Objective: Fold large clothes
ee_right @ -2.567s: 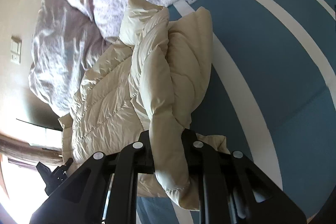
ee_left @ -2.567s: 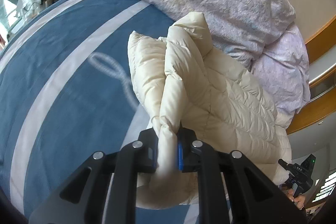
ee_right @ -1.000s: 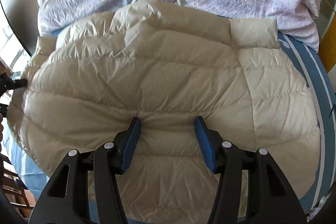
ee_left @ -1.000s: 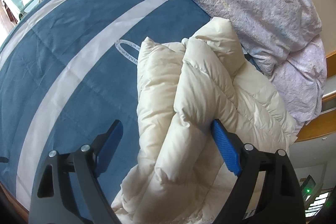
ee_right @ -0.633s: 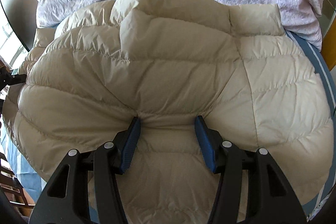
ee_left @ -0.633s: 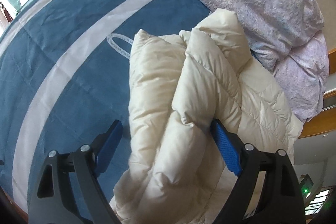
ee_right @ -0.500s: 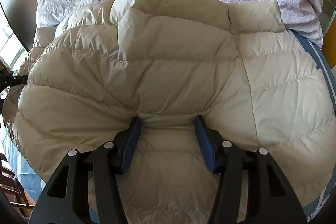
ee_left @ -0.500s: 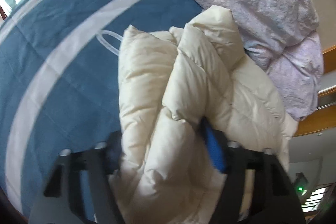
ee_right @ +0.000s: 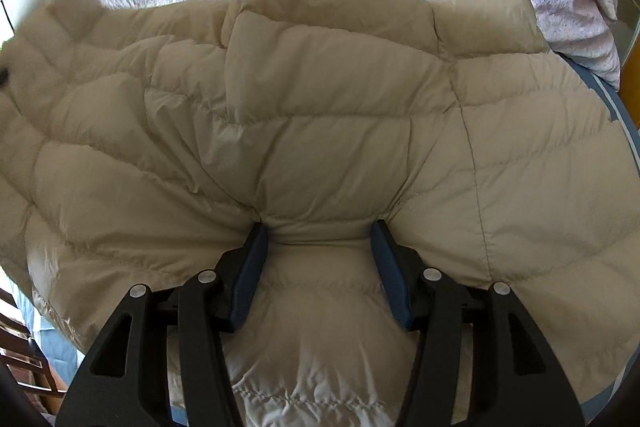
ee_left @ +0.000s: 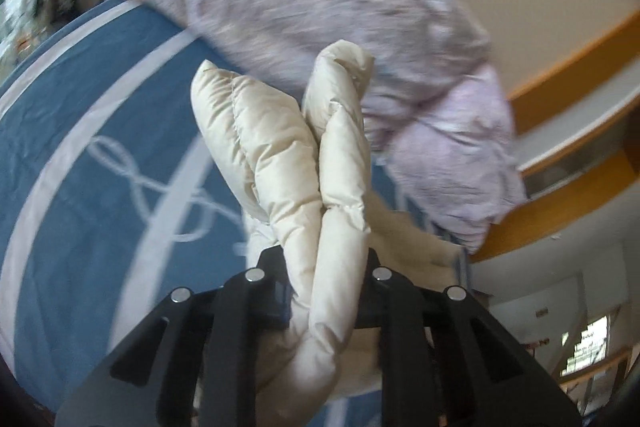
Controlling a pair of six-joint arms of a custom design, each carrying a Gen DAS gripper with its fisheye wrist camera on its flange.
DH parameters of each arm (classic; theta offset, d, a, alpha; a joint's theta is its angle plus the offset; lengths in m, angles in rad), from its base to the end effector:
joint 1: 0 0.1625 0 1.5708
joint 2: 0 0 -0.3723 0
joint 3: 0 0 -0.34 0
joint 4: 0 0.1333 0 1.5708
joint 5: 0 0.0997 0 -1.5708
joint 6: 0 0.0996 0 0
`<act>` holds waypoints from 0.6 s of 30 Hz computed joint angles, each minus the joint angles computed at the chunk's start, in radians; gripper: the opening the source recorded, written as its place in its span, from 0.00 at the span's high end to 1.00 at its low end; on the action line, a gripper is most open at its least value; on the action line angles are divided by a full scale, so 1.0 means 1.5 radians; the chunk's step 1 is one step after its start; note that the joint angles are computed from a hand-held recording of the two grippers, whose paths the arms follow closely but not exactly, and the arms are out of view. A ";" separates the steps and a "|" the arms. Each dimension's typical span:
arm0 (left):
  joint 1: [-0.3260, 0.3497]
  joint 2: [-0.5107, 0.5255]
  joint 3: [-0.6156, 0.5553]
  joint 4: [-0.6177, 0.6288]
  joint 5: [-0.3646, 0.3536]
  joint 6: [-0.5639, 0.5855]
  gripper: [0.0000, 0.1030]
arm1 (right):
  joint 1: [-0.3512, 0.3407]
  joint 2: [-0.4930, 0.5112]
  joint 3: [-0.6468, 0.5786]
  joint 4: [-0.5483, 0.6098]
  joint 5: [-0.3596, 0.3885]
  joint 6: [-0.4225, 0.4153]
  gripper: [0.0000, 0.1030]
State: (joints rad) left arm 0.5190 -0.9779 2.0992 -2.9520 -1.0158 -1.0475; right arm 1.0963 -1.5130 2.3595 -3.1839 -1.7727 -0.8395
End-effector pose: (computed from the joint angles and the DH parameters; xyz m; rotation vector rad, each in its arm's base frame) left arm -0.3193 -0.3964 0.1088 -0.1033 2.9454 -0.9192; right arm -0.0757 -0.3954 0.2784 0.3459 -2.4253 0.6301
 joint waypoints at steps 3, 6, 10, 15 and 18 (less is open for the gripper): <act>-0.019 0.026 -0.040 -0.007 -0.011 0.018 0.82 | -0.006 -0.002 -0.001 0.004 0.011 -0.003 0.46; -0.031 0.052 -0.071 -0.027 -0.033 0.030 0.82 | -0.010 -0.003 0.002 0.003 0.016 -0.005 0.46; -0.036 0.090 -0.120 -0.043 -0.062 0.045 0.83 | -0.015 -0.002 0.003 0.000 0.023 -0.009 0.46; -0.036 0.137 -0.185 -0.038 -0.102 0.064 0.83 | -0.018 -0.002 0.002 -0.004 0.027 -0.012 0.46; -0.037 0.165 -0.223 -0.029 -0.126 0.080 0.83 | -0.021 -0.002 0.004 -0.007 0.033 -0.015 0.46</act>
State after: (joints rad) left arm 0.4639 -0.7310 1.7649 -2.9957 -1.2049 -0.9279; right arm 1.0644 -1.5157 2.3655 -3.1950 -1.7237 -0.8628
